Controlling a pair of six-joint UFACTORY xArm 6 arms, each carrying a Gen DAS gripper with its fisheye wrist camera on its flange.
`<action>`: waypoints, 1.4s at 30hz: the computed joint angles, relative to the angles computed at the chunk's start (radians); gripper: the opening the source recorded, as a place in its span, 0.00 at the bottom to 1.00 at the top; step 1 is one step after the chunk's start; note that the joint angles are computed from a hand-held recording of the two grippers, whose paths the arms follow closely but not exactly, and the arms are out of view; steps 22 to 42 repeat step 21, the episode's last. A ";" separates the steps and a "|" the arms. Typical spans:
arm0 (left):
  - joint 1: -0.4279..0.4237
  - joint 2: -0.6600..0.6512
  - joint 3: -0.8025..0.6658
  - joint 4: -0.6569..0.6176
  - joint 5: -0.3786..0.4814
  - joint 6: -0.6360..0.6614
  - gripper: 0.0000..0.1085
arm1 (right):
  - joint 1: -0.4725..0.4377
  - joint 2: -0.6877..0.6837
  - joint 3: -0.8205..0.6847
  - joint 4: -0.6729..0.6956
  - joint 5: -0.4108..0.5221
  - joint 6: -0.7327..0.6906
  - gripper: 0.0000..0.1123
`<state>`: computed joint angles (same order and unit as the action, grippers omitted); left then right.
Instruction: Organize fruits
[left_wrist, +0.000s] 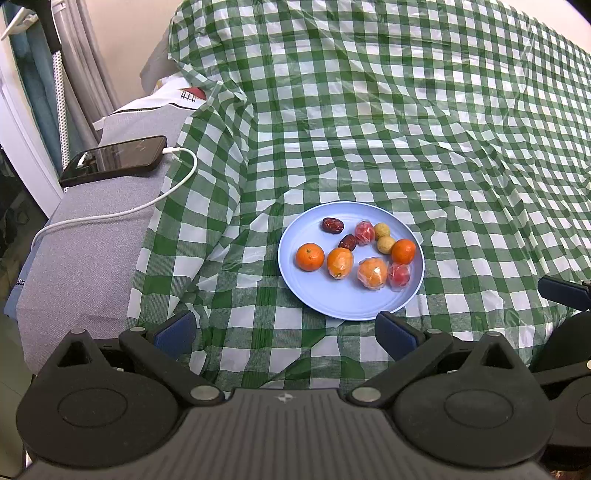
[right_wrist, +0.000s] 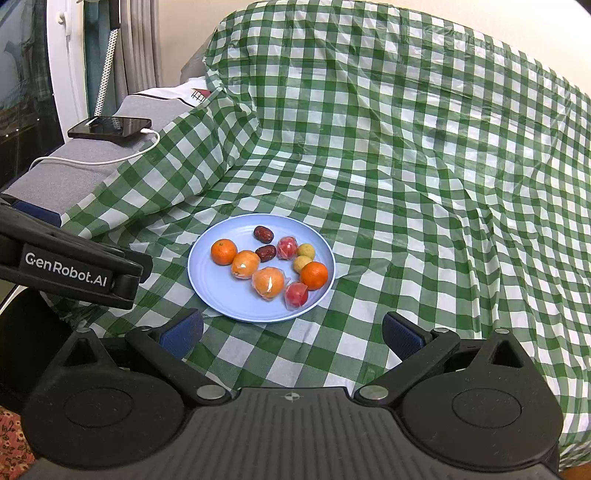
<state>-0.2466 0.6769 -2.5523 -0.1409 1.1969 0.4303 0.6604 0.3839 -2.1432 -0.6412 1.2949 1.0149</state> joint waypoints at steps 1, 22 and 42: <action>-0.001 -0.001 0.002 0.001 -0.002 -0.001 0.95 | 0.000 0.000 -0.001 0.000 0.000 -0.001 0.91; -0.002 0.018 -0.024 0.016 0.009 0.000 0.95 | -0.003 -0.002 0.004 0.001 -0.007 0.000 0.91; -0.002 0.018 -0.024 0.016 0.009 0.000 0.95 | -0.003 -0.002 0.004 0.001 -0.007 0.000 0.91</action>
